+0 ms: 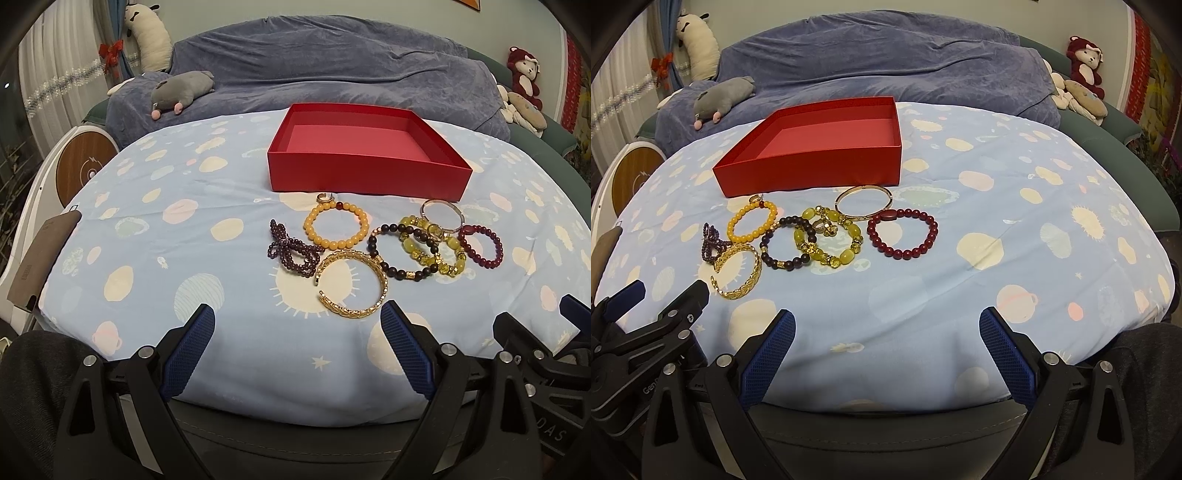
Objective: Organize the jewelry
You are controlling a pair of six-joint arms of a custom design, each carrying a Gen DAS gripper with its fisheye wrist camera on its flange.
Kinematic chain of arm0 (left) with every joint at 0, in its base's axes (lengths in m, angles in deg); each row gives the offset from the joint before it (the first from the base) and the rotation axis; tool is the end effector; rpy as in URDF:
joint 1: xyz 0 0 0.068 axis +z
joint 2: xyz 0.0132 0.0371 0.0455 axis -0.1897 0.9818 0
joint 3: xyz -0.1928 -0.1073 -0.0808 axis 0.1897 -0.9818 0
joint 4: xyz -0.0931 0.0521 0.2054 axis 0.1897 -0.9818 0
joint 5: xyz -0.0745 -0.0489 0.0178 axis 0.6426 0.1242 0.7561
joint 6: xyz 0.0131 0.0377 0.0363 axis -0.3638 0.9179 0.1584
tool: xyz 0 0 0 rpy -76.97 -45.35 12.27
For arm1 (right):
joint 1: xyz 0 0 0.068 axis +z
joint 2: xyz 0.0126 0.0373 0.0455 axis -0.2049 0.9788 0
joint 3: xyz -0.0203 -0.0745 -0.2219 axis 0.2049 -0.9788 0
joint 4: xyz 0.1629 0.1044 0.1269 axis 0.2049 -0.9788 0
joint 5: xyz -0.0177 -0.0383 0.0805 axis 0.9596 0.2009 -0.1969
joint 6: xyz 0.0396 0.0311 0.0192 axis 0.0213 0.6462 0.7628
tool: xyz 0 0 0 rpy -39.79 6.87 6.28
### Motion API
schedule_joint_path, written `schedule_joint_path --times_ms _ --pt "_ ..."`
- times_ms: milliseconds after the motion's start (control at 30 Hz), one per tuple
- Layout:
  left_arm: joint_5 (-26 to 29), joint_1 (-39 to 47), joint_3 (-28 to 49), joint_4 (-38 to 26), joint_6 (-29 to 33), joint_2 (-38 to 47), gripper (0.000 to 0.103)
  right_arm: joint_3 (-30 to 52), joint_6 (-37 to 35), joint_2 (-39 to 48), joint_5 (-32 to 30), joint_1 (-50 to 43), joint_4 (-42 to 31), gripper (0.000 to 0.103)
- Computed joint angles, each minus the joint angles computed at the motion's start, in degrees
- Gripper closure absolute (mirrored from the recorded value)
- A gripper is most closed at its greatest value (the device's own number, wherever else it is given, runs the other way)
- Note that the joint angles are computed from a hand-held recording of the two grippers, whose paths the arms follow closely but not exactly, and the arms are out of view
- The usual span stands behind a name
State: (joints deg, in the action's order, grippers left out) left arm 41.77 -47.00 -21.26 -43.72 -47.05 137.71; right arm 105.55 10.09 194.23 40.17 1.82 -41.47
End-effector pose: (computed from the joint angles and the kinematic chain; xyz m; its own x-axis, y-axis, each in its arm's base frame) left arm 0.2677 -0.1701 0.0593 -0.7225 -0.1737 -0.6692 -0.2878 0.9556 0.0627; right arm 0.2993 0.0719 0.0564 -0.7713 -0.1331 -0.6224 -0.1822 0.9831 0.0156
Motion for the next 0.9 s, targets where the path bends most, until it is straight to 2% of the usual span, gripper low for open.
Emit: schedule_joint_path --times_ms 900 --pt "-0.7 -0.14 -1.13 1.12 0.76 -1.04 0.016 -0.26 -0.02 -0.96 0.44 0.1 -0.23 0.007"
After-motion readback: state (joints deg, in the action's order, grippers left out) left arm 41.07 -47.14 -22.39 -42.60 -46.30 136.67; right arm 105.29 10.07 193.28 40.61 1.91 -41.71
